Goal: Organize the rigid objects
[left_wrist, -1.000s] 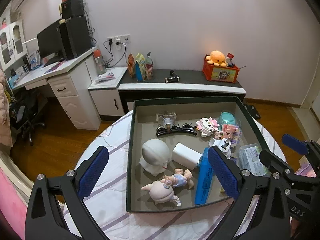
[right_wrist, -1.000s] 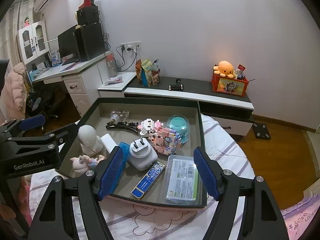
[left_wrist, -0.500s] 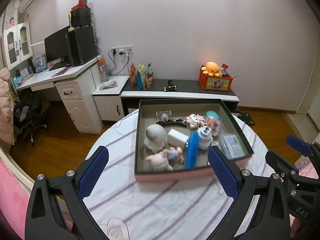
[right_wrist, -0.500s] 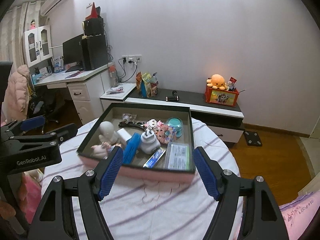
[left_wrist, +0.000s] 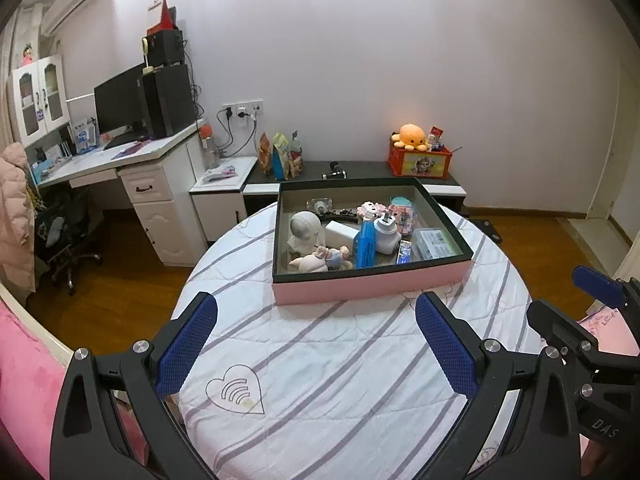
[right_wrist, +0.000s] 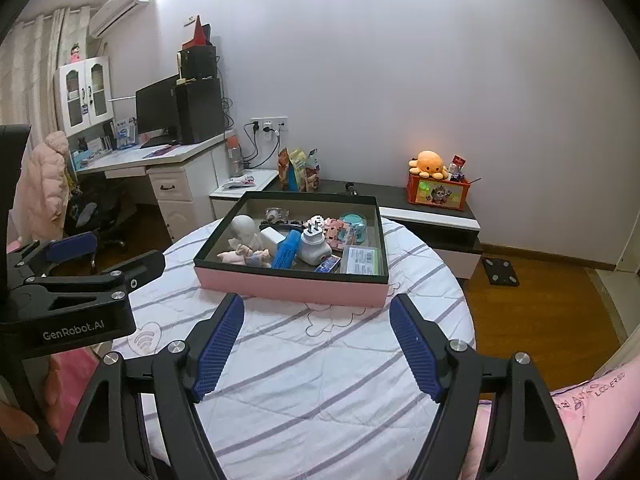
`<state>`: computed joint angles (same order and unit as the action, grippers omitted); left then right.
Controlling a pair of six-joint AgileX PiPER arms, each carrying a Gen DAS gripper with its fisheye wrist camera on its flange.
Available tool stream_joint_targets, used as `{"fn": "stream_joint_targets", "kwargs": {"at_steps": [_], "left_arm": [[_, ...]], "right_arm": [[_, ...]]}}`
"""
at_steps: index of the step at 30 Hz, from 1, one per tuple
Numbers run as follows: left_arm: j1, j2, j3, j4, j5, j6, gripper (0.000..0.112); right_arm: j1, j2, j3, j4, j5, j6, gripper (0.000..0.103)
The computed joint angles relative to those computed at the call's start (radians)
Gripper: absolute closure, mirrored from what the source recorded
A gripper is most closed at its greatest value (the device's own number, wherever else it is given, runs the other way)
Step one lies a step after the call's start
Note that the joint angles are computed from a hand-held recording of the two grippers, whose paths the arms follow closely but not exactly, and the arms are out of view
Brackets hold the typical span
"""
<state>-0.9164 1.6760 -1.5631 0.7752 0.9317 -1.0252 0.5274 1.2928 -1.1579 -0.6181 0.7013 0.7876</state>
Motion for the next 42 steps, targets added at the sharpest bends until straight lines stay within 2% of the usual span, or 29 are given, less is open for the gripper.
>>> {"fn": "stream_joint_targets", "kwargs": {"at_steps": [3,6,10,13,16,18,24,27,31,35,39,42], "left_arm": [[-0.021,-0.012,0.021,0.023,-0.002,-0.019,0.011],[-0.057,-0.012,0.038,0.106,0.02,-0.094,0.011],[-0.069,-0.054,0.107,0.165,-0.063,-0.184,0.01],[-0.113,-0.068,0.161,0.337,-0.054,-0.341,0.01],[-0.157,-0.081,0.216,0.513,-0.028,-0.481,0.01],[-0.176,-0.076,0.222,0.573,0.009,-0.513,0.01],[-0.205,-0.105,0.301,0.761,0.035,-0.662,0.01],[-0.22,-0.106,0.318,0.808,0.065,-0.697,0.01],[-0.223,-0.105,0.336,0.836,0.074,-0.741,0.01],[-0.234,-0.116,0.379,0.865,0.083,-0.808,0.009],[-0.257,-0.091,0.389,0.88,0.162,-0.842,0.009],[-0.259,-0.093,0.402,0.878,0.174,-0.865,0.009]], "right_arm": [[0.01,-0.024,0.023,-0.028,-0.01,0.039,0.024],[0.029,-0.043,0.051,-0.097,-0.009,0.121,0.023],[0.03,-0.074,0.095,-0.154,-0.042,0.211,0.02],[0.049,-0.102,0.142,-0.268,-0.064,0.325,0.02],[0.118,-0.121,0.19,-0.485,-0.015,0.504,0.02],[0.172,-0.124,0.215,-0.613,0.044,0.602,0.02],[0.289,-0.112,0.262,-0.816,0.207,0.747,0.02],[0.329,-0.1,0.275,-0.862,0.269,0.777,0.02],[0.362,-0.097,0.296,-0.898,0.307,0.822,0.02],[0.366,-0.106,0.318,-0.912,0.296,0.87,0.02],[0.362,-0.104,0.332,-0.912,0.284,0.892,0.02],[0.358,-0.1,0.333,-0.909,0.278,0.895,0.02]]}}
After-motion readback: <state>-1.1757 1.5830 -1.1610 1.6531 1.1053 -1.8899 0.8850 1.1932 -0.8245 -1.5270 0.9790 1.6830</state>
